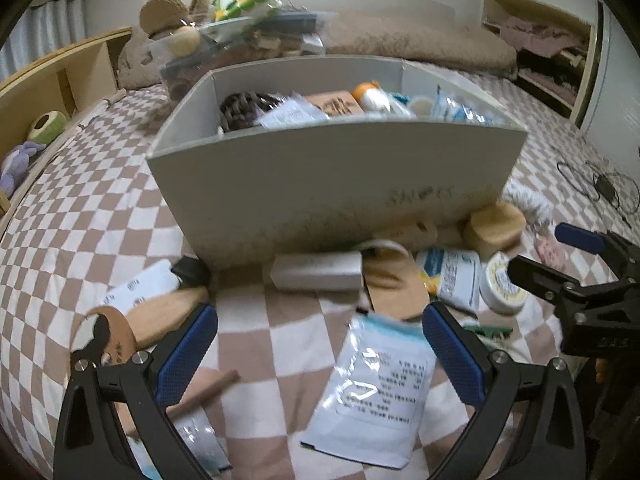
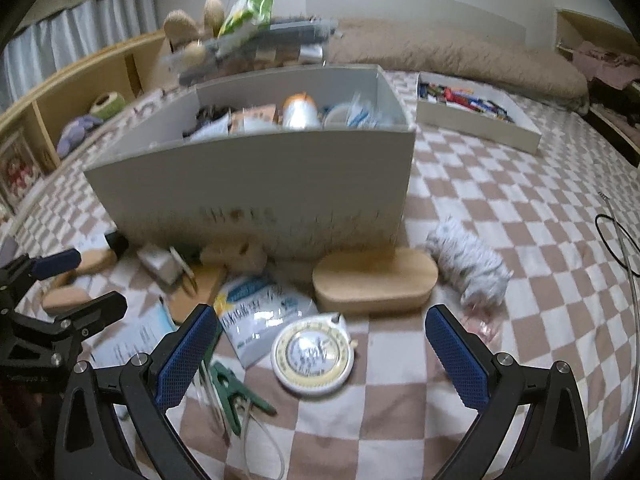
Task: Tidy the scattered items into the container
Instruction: 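Grasp the white medicine packet with the left gripper while the right grasps the tape measure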
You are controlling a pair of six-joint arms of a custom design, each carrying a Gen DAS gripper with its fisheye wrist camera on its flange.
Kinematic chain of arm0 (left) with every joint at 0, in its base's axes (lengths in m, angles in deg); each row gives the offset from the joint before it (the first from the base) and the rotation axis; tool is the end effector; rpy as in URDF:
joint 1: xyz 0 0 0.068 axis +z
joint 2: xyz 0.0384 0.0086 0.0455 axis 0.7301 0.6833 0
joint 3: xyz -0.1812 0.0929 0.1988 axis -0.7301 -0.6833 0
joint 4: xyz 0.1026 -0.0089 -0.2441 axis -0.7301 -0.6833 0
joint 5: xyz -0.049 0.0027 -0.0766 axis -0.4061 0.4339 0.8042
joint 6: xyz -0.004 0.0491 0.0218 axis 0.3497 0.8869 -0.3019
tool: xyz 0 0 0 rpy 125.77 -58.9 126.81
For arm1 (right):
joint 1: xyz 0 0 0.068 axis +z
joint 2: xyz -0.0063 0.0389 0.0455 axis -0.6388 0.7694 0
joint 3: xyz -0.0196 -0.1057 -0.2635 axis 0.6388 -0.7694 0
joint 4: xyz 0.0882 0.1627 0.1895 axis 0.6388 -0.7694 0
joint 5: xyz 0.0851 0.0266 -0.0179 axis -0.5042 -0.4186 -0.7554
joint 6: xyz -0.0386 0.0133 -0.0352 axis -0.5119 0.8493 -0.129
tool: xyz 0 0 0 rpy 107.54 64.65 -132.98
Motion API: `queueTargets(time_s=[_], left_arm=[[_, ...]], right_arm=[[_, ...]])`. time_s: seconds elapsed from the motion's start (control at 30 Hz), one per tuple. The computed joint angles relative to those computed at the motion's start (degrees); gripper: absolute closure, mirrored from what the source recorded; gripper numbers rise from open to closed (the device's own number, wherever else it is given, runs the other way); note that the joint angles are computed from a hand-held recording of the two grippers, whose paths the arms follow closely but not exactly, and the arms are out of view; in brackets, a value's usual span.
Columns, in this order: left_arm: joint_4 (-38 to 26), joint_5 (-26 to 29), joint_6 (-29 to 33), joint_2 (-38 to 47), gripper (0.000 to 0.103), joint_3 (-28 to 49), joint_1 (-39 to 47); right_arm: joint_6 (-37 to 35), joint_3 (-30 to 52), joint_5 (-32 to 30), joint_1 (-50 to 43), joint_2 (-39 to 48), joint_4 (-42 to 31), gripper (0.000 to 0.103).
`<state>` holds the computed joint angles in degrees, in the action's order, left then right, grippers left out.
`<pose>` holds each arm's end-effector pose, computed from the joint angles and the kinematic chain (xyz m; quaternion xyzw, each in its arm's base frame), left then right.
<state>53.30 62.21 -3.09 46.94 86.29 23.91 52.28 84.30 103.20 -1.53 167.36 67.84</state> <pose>0.2917 -0.1256 0.1641 0.2221 0.9155 -0.0794 0.3259 0.2537 0.1807 0.1527 0.0459 0.9358 0.0098 0.3495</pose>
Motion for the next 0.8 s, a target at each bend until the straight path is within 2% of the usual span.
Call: queueTargets(time_s=[0.3,0.5,0.6,0.8], left_arm=[[0.4,-3.1,2.1,4.1,0.0,-1.0,-3.8],[-0.2,-1.4,2.2,7.6,0.0,0.2,-3.9],[1.6,-2.6,3.0,8.1,0.0,-0.7,-4.4],[3.9,-1.7,2.2,8.1,0.0,-2.4,-3.5]], right_arm=[[2.7,1.3,-1.8,-1.1,4.8,-3.4,0.0],[3.1,0.9,-4.4,-1.0,6.6,-1.5,0.0],[3.8,-0.8,-5.3,-1.3,5.9,0.4,0.0],[4.9,-4.6,-3.1,0.6,4.8,4.6,0.0]])
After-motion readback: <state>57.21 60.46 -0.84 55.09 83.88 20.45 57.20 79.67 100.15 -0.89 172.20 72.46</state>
